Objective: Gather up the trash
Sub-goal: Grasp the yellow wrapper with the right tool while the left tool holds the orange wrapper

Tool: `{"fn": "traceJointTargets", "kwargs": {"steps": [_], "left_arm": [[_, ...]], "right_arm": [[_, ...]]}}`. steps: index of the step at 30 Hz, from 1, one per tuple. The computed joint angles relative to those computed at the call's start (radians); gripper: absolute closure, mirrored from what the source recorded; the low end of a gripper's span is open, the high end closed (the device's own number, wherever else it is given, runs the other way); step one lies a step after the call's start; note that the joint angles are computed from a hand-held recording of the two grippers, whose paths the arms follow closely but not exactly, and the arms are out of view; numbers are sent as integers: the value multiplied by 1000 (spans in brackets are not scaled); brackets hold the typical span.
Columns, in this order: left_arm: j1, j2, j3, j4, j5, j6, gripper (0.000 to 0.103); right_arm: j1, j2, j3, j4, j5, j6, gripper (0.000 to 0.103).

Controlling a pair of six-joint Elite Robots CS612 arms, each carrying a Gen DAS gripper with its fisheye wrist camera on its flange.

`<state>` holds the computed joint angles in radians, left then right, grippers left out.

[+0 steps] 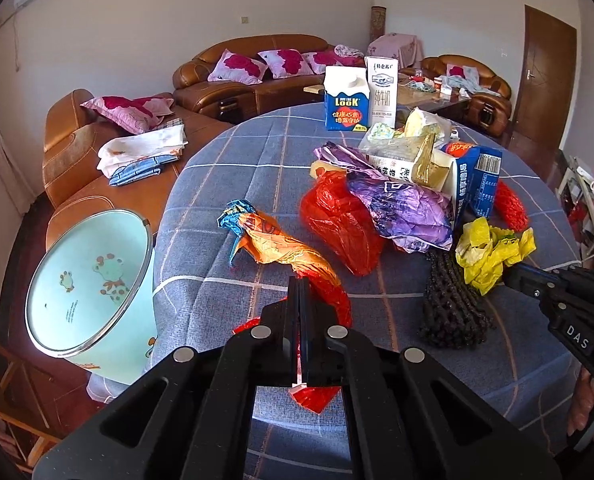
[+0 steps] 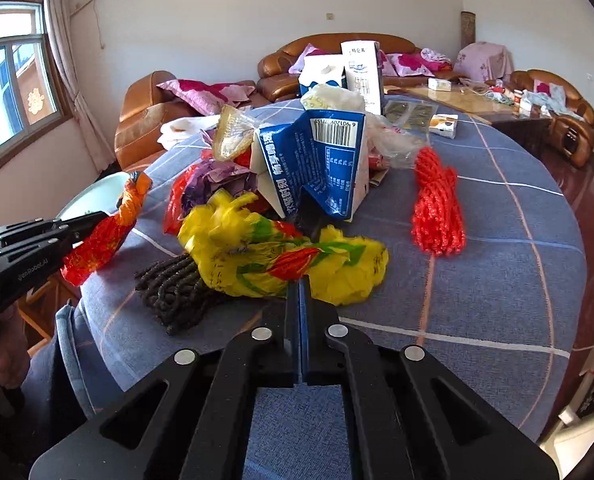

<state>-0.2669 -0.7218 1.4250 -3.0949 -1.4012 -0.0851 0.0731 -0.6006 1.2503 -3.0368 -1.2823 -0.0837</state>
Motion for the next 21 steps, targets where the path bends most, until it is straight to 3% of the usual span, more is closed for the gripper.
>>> {"fn": "traceJointTargets", "kwargs": {"steps": [6,10,12,16,18,21], "left_arm": [[1,-3,2,-12,1,-1,103],[3,-5,6,-31,22,-5,103],[3,-9,8,-42,40,-10,103],[4,-19,15,-60,69,-22,103],[3,-20,20,-78,86,-11,103],[1,-20,22,-75,84,-6,103]], "right_arm": [[4,-1,3,-12,-15,-12,102],[5,-8,18,-78,-52,-4,99],[6,-13,28,-120,-74,3,69],[12,-24,42,-186,-103,-11,62],[19,-26,41,-188,-121,-13,54],[27,-26,39,-175,-170,-5,50]]}}
